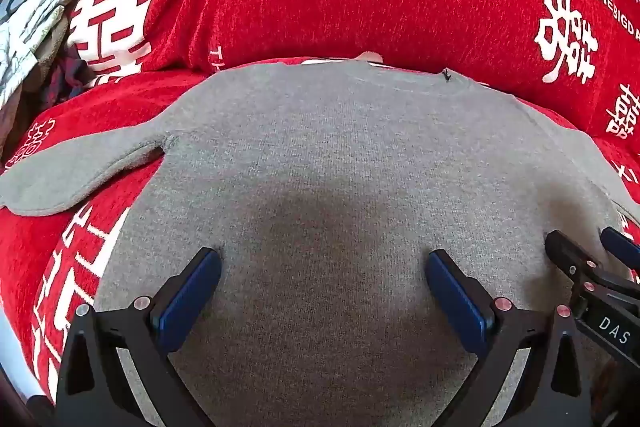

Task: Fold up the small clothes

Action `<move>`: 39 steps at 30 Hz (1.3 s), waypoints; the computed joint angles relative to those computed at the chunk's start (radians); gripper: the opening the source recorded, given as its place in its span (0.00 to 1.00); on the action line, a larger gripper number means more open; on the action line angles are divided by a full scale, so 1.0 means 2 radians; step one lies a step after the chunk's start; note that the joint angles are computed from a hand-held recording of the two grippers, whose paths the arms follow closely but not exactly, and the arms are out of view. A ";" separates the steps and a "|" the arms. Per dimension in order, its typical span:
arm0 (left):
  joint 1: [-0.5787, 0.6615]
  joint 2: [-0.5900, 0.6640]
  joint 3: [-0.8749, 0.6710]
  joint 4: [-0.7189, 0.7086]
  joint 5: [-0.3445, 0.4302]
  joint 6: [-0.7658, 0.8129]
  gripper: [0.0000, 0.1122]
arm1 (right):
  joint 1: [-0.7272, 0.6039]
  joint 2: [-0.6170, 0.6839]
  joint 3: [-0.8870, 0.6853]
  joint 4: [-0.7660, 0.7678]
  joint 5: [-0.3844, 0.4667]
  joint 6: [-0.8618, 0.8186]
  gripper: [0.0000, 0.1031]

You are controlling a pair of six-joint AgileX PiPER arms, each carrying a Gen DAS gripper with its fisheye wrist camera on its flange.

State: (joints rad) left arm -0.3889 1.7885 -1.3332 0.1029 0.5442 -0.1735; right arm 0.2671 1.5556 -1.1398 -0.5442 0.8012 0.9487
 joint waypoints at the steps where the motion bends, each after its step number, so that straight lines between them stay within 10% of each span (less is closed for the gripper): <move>1: 0.000 0.000 -0.001 0.000 0.001 0.000 0.92 | 0.000 0.000 0.000 0.000 0.001 -0.001 0.91; 10: 0.002 0.015 -0.037 -0.008 0.044 -0.001 0.92 | 0.015 -0.007 0.007 -0.011 0.012 0.021 0.91; 39: -0.008 0.006 -0.014 0.022 0.019 -0.022 0.92 | 0.032 -0.019 0.024 -0.035 0.013 0.049 0.91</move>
State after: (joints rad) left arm -0.4049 1.8014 -1.3614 0.1466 0.5826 -0.2176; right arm 0.3311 1.5178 -1.0912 -0.6133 0.8271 1.0468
